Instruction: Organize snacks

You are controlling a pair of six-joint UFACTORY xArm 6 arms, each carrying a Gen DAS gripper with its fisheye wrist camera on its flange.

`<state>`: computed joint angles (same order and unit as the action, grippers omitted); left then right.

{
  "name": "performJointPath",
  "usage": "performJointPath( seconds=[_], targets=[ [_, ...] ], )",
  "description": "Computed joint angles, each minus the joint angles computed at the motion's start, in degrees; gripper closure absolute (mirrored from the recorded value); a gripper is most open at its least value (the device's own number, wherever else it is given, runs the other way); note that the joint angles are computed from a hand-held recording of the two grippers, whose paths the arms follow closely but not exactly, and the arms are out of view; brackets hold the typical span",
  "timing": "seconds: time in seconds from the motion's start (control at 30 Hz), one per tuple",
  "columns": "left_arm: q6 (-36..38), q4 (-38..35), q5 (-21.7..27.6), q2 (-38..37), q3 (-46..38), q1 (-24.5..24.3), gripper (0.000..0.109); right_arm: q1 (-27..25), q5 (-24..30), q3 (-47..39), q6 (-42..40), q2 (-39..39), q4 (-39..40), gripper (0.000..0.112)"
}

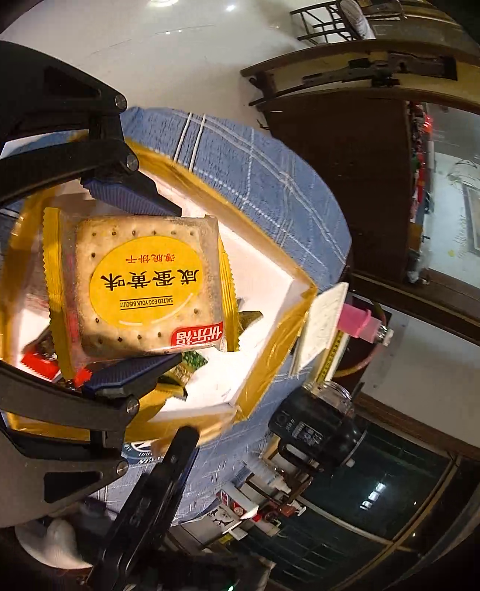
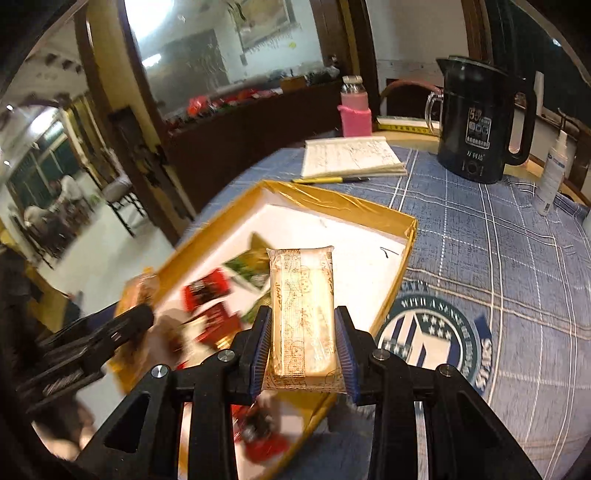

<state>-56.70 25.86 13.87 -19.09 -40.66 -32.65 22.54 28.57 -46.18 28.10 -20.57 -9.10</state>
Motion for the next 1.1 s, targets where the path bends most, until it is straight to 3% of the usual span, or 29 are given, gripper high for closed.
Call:
performJointPath(
  seconds=[0.1,0.27,0.33,0.43,0.53,0.7,0.77,0.9,1.03,1.1],
  targets=[
    [2.5,-4.1,-1.1,1.9,-0.2,0.0,0.039,-0.8,-0.5,-1.7,1.0,3.9,-0.7,0.078],
    [1.2,-1.6,-0.2,1.6,-0.7,-0.4,0.039,-1.5,-3.4,-2.3,0.8,7.0,0.8,0.073],
    [-0.8,0.6,0.4,0.5,-0.4,-0.6,0.039,-1.6,-4.5,-1.5,1.0,6.5,1.0,0.070],
    [-9.1,9.9,2.2,-2.0,0.3,-1.6,0.039,-1.2,-5.7,0.6,1.7,3.8,0.7,0.070],
    [-18.2,20.1,6.2,-5.8,1.3,-4.5,0.039,-0.4,-7.3,5.2,0.6,-2.8,2.9,0.070],
    [-30.9,34.1,20.8,-11.5,1.0,-15.3,0.030,1.7,-8.5,16.3,0.4,-19.1,6.3,0.062],
    [-33.5,36.4,26.0,-12.5,0.5,-19.8,0.026,2.7,-7.5,20.4,3.3,-26.2,3.7,0.062],
    [-35.2,36.3,31.8,-11.5,-1.3,-25.2,0.026,5.5,-2.9,27.0,15.1,-39.9,-7.6,0.057],
    [-33.7,35.5,37.7,-8.0,-4.5,-30.1,0.026,6.9,0.4,31.5,17.3,-48.9,-4.8,0.054],
    [-33.5,35.3,41.0,-6.4,-6.1,-32.7,0.026,7.8,3.6,32.6,19.3,-52.3,-7.1,0.054]
  ],
)
